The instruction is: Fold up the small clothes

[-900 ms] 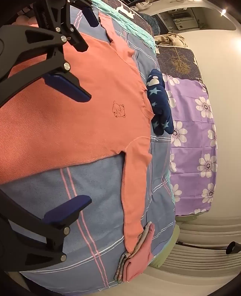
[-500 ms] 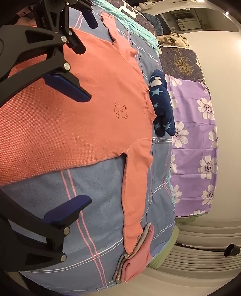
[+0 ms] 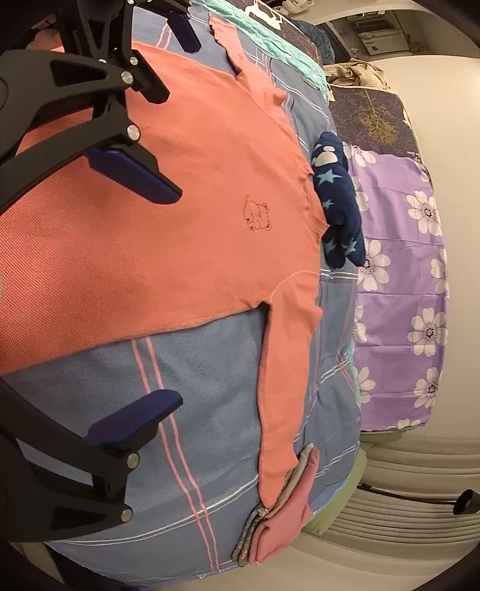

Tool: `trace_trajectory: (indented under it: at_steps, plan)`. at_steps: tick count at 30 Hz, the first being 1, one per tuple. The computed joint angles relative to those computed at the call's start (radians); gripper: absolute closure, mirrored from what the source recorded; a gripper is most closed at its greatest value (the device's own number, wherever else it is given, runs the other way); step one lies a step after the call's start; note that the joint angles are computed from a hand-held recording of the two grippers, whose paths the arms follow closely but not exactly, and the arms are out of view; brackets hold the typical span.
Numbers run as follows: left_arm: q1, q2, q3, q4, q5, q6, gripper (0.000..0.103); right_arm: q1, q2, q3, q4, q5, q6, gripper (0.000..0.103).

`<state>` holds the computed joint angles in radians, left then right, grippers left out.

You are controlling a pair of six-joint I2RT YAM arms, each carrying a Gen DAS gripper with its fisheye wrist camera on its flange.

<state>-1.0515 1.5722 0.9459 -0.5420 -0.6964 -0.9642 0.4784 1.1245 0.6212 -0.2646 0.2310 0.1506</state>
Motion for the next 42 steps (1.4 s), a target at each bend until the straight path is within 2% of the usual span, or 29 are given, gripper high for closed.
trace_trajectory:
  at_steps: [13, 19, 25, 33, 42]
  plan:
    - [-0.011, -0.010, -0.014, 0.002, -0.005, -0.008, 0.014, 0.021, -0.005, -0.004, 0.003, 0.021, 0.002, 0.002]
    - [-0.003, -0.059, -0.070, 0.065, 0.013, -0.001, 0.018, 0.042, -0.009, -0.002, -0.001, 0.038, -0.003, 0.002]
    - [-0.008, -0.050, -0.066, 0.055, -0.004, 0.008, 0.018, 0.060, -0.009, -0.013, 0.015, 0.055, -0.007, 0.002]
    - [0.001, -0.058, -0.088, 0.085, 0.022, 0.012, 0.022, 0.069, -0.013, -0.018, 0.015, 0.043, -0.008, 0.013]
    - [-0.003, -0.055, -0.094, 0.087, 0.018, 0.002, 0.023, 0.082, -0.004, -0.020, 0.015, 0.054, 0.013, 0.015]
